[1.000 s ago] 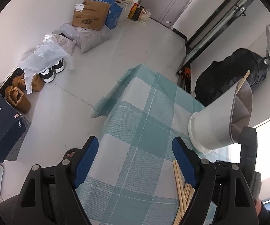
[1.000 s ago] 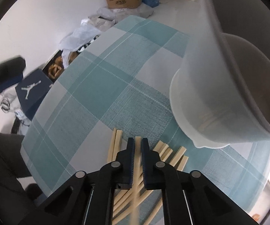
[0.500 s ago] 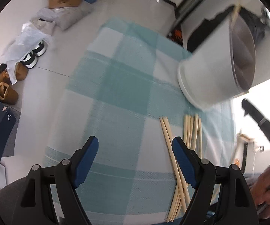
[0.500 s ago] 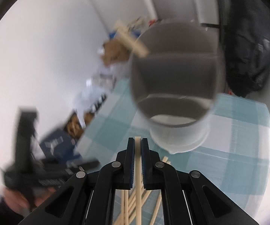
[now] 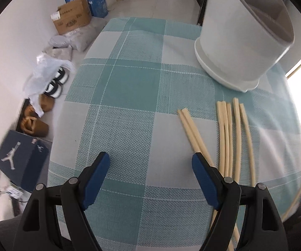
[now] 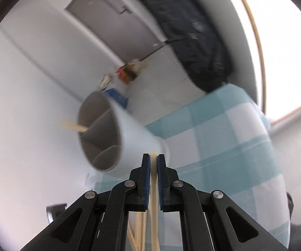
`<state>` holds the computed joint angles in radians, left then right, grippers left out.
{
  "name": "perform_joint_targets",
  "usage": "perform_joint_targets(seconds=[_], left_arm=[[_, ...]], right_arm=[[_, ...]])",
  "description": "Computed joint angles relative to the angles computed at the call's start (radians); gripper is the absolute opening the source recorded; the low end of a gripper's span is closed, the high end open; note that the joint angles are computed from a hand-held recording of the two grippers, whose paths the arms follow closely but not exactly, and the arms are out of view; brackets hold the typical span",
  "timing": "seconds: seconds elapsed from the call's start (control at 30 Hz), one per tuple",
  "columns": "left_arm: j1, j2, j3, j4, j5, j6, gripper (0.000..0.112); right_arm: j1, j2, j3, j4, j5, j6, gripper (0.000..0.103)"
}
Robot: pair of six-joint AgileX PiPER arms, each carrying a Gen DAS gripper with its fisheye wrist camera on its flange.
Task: Organize utensils
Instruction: 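Lift the chopstick with the right gripper while the left gripper grasps another chopstick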
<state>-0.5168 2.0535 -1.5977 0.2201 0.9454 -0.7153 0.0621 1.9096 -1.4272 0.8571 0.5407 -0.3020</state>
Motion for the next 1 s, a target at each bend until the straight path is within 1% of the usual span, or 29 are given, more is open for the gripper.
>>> perform_joint_targets(seconds=[0.03,0.17,0.27,0.33,0.4,0.43,0.63,0.77,0.83,0.87,1.0], left_arm=[[-0.006,0.000,0.003,0.010,-0.009,-0.005,0.077],[-0.005,0.026,-0.031,0.008,0.003,-0.007,0.078],[-0.002,0.040,-0.061,0.006,0.025,-0.021,0.078],[-0.004,0.053,-0.080,0.005,0.031,-0.021,0.078],[-0.006,0.059,-0.087,0.008,0.027,-0.021,0.078],[-0.017,0.069,-0.107,0.013,0.041,-0.029,0.078],[-0.023,0.070,-0.106,0.013,0.034,-0.014,0.078],[-0.029,0.048,-0.084,0.011,0.014,-0.035,0.078],[-0.035,0.064,-0.109,0.005,0.032,-0.011,0.078],[-0.042,0.062,-0.105,0.022,0.025,-0.019,0.078],[-0.050,0.072,-0.124,0.040,0.040,-0.010,0.078]], right_arm=[[-0.004,-0.003,0.007,-0.028,-0.013,0.034,0.006],[-0.021,0.007,0.011,-0.088,-0.032,0.116,0.006],[-0.062,0.024,0.022,-0.025,-0.010,0.088,0.006],[-0.084,0.034,0.014,0.018,0.022,0.080,0.006],[-0.104,0.038,0.025,0.080,0.034,0.046,0.006],[-0.113,0.034,0.034,0.096,0.038,0.028,0.006],[-0.151,0.037,0.050,0.206,0.076,-0.065,0.006],[-0.151,0.031,0.048,0.220,0.081,-0.098,0.006],[-0.147,0.025,0.051,0.225,0.079,-0.115,0.006],[-0.145,0.021,0.054,0.229,0.076,-0.124,0.006],[-0.143,0.030,0.051,0.245,0.078,-0.156,0.006]])
